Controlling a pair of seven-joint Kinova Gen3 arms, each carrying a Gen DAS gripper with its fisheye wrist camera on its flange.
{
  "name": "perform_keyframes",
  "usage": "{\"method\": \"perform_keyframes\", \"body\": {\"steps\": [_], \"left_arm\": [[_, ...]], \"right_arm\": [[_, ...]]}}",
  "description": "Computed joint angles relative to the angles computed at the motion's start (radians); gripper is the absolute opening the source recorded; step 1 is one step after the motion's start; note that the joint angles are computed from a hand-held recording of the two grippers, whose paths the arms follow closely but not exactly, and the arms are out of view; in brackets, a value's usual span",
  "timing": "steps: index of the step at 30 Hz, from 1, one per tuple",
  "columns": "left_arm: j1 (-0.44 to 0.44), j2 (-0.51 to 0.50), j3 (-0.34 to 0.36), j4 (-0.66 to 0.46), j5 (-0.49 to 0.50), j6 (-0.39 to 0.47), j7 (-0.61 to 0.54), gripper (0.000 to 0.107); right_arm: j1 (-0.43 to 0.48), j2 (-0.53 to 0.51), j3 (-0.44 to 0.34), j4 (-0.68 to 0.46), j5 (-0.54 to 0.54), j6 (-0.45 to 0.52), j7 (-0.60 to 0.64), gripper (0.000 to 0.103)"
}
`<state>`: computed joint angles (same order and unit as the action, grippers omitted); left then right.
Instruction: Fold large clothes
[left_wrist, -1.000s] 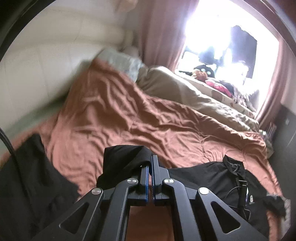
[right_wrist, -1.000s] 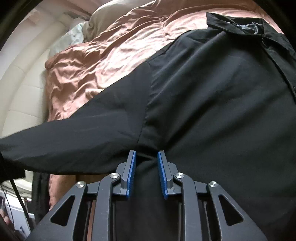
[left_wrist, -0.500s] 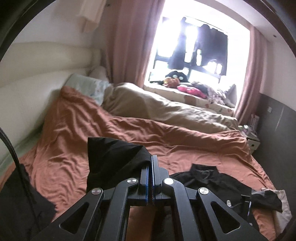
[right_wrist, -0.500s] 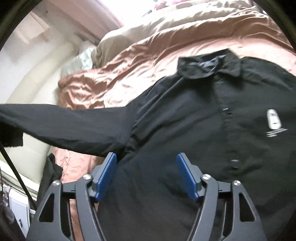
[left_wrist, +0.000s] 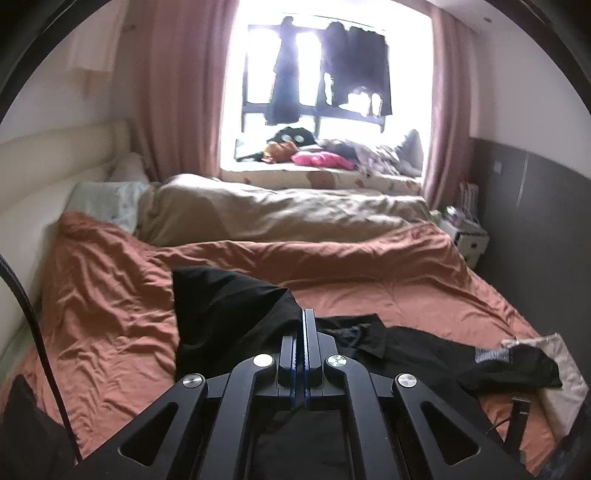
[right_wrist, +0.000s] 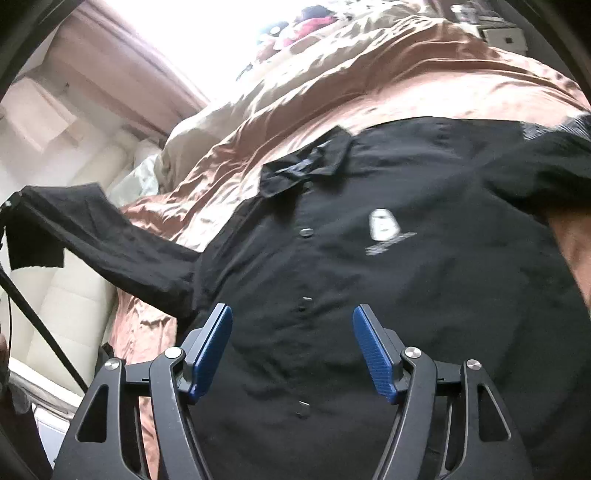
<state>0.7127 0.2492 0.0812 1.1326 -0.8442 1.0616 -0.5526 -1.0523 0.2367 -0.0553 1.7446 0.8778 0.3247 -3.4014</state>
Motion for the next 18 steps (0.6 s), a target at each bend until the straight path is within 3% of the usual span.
{"method": "perform_keyframes", "body": {"steps": [6, 10, 12, 13, 14, 18], "left_arm": [[0.025, 0.125, -0.004, -0.144, 0.086, 0.028, -0.108, 0.002], [0.034, 0.213, -0.023, -0.262, 0.190, 0.073, -0.223, 0.005], [0.001, 0.273, 0.027, -0.343, 0.246, 0.123, -0.304, 0.032], [-0.011, 0.285, 0.038, -0.360, 0.282, 0.136, -0.341, 0.062], [-0.008, 0.293, 0.031, -0.360, 0.304, 0.138, -0.361, 0.081], [0.028, 0.248, -0.040, -0.256, 0.332, 0.069, -0.357, 0.085]], "right_arm": [[-0.224, -0.084, 0.267, 0.156, 0.134, -0.072, -0.244, 0.067], [-0.246, -0.102, 0.291, 0.208, 0.264, -0.083, -0.407, 0.067], [-0.225, -0.116, 0.271, 0.235, 0.327, -0.090, -0.488, 0.067], [-0.202, -0.122, 0.246, 0.248, 0.360, -0.088, -0.529, 0.067], [-0.170, -0.124, 0.207, 0.255, 0.398, -0.081, -0.569, 0.067], [-0.144, -0.140, 0.151, 0.277, 0.497, -0.032, -0.676, 0.067]]}}
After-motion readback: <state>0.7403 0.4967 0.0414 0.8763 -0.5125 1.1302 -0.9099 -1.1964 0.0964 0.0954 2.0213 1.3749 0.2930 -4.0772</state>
